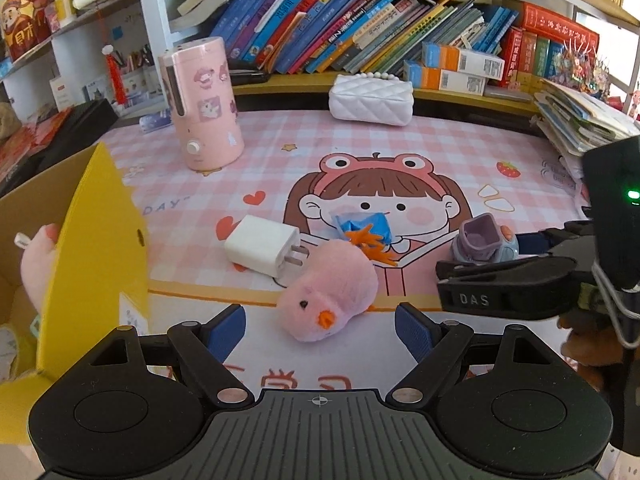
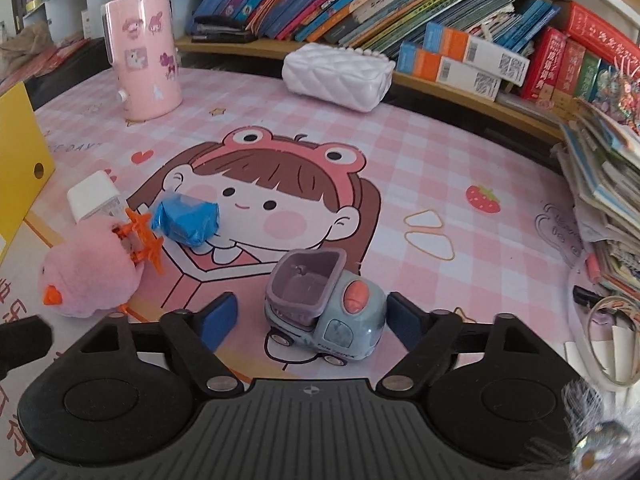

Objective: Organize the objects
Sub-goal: 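Grasp the pink plush chick with the left gripper while the right gripper grasps the grey-blue toy truck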

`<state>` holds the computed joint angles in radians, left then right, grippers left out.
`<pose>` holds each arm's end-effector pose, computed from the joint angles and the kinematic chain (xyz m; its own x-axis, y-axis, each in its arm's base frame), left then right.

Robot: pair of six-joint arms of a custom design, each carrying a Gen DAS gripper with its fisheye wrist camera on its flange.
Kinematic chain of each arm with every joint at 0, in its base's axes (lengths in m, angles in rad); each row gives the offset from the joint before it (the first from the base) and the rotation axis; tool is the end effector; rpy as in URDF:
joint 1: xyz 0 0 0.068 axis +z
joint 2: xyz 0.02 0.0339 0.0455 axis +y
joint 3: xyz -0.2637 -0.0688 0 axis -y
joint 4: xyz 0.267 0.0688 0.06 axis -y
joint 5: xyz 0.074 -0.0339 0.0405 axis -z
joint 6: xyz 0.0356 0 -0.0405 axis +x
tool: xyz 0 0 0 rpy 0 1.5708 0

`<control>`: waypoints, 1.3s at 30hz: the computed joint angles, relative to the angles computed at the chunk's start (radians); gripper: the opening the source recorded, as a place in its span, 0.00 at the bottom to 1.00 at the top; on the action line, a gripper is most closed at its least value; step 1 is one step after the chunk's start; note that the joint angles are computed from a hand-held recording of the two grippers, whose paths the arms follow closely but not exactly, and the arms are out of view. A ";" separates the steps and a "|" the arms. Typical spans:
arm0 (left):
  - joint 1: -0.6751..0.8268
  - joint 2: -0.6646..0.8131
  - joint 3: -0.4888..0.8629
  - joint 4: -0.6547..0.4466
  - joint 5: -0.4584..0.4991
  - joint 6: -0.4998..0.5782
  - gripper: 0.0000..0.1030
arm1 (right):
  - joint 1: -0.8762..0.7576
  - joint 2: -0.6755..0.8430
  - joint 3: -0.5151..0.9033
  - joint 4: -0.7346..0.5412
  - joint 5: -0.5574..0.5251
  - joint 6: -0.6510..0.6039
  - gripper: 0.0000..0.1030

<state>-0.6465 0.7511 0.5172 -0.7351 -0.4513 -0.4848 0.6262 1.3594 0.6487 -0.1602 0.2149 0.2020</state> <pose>0.1378 -0.0845 0.2025 -0.7429 0.0353 -0.6684 -0.0014 0.9985 0.0543 0.2283 0.1557 0.1594 -0.6997 -0.2642 -0.6638 -0.3276 0.9443 -0.0306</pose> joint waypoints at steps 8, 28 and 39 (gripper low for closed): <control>0.058 0.114 0.008 0.104 0.027 0.083 0.82 | -0.031 -0.062 -0.038 0.009 -0.038 0.001 0.60; 0.122 0.201 0.009 0.203 0.098 0.145 0.58 | 0.005 -0.336 -0.101 -0.180 0.001 0.103 0.60; 0.047 -0.096 0.020 -0.012 0.117 0.036 0.58 | 0.097 -0.404 -0.104 -0.248 0.053 0.172 0.60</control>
<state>-0.5997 0.6556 0.5373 -0.7466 -0.3342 -0.4492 0.7233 0.9558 0.5448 -0.4086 0.2680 0.3740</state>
